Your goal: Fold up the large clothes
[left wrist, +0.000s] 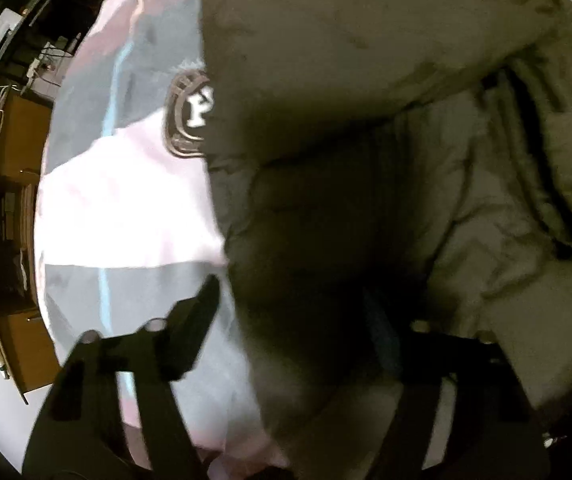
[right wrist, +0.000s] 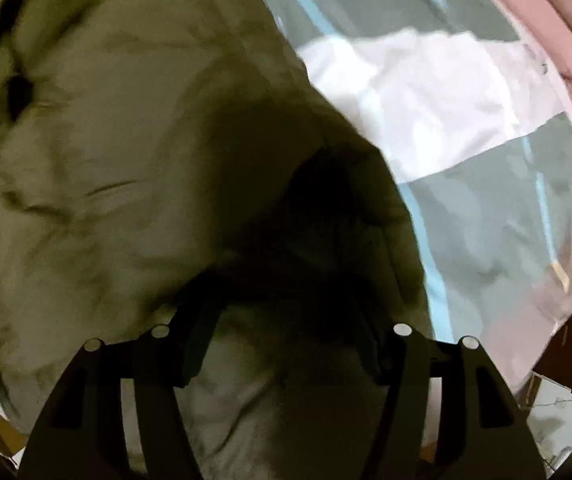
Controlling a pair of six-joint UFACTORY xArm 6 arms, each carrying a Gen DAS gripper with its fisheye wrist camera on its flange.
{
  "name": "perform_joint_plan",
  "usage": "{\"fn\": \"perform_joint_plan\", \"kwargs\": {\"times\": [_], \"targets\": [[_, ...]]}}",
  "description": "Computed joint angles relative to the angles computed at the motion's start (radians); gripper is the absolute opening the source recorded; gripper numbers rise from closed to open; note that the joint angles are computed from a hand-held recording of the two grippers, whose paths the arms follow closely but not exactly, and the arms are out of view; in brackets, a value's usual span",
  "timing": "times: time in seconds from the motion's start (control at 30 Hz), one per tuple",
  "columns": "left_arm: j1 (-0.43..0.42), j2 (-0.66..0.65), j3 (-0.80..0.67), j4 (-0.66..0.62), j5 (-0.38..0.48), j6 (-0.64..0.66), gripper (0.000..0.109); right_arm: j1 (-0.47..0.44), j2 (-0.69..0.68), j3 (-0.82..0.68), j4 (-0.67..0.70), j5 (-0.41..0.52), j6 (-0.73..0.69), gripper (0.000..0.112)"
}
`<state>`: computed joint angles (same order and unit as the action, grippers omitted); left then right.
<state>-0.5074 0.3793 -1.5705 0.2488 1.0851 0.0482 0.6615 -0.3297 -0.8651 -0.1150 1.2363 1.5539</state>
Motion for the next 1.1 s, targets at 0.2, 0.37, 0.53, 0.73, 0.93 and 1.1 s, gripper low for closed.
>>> {"fn": "perform_joint_plan", "kwargs": {"times": [0.2,0.37,0.53,0.73,0.93,1.1], "targets": [[-0.016,-0.199,0.216,-0.040,-0.107,0.073,0.073,0.141,-0.001,0.017,0.011,-0.068,0.083,0.069],[-0.059,-0.171,0.264,0.121,-0.077,0.055,0.075,0.151,0.117,-0.022,0.073,-0.029,0.006,0.071],[-0.064,-0.202,0.295,0.138,-0.158,0.071,0.076,0.190,0.076,-0.041,-0.044,-0.049,0.131,0.072],[-0.079,-0.202,0.233,-0.060,-0.209,0.098,0.084,0.239,0.187,-0.239,-0.418,-0.081,0.179,0.072],[-0.127,-0.126,0.198,-0.030,-0.133,0.115,0.088,0.120,0.518,-0.449,-0.198,-0.134,-0.175,0.073],[-0.101,-0.119,0.178,-0.057,-0.119,0.115,0.089,0.164,0.506,-0.457,-0.298,-0.150,-0.082,0.072]]}}
